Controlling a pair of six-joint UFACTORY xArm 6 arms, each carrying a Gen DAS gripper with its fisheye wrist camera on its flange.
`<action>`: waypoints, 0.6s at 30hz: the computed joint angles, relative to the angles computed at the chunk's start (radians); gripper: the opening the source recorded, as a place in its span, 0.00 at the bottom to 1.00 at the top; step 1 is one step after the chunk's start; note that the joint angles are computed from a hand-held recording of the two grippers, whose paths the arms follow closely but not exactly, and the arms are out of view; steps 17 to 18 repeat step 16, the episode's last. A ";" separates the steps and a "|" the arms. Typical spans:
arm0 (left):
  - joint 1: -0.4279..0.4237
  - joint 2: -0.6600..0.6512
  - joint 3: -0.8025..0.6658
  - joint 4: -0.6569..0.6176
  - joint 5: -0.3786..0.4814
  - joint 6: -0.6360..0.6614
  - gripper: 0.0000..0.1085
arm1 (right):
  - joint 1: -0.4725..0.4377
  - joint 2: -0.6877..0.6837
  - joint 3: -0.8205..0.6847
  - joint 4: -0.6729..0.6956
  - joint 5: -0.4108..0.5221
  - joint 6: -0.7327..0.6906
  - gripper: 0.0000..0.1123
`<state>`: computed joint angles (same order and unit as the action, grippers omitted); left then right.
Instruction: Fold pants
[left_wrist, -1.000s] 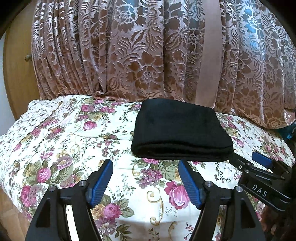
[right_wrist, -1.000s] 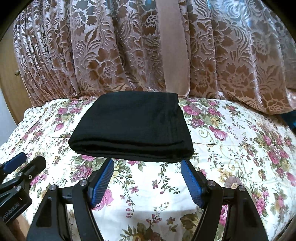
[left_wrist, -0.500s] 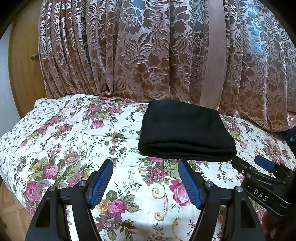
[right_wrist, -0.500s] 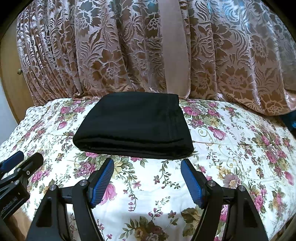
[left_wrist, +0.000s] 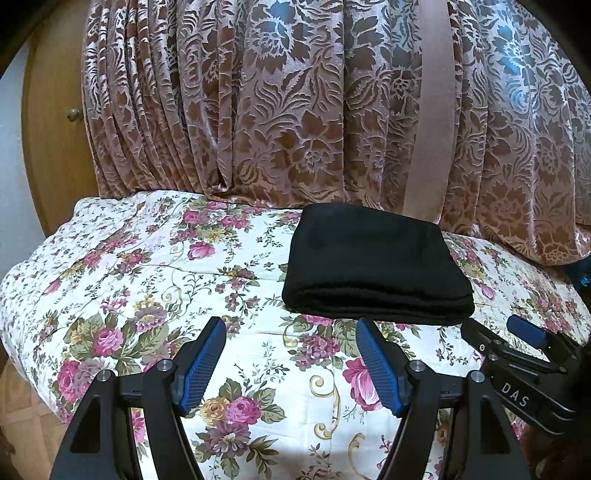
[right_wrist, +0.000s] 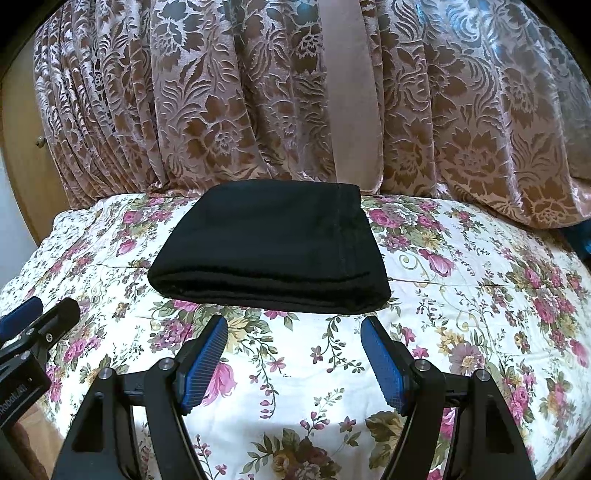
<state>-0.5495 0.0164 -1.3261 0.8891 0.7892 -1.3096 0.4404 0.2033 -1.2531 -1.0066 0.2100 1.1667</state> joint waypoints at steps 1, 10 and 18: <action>-0.002 -0.001 -0.001 0.004 0.006 -0.004 0.68 | 0.001 0.000 0.001 -0.002 0.001 0.001 0.66; -0.012 -0.005 0.001 0.032 0.012 -0.019 0.68 | 0.001 0.003 0.004 0.011 0.000 -0.017 0.66; 0.003 -0.014 0.017 0.020 -0.025 -0.016 0.65 | -0.002 0.009 0.011 0.037 -0.002 -0.036 0.66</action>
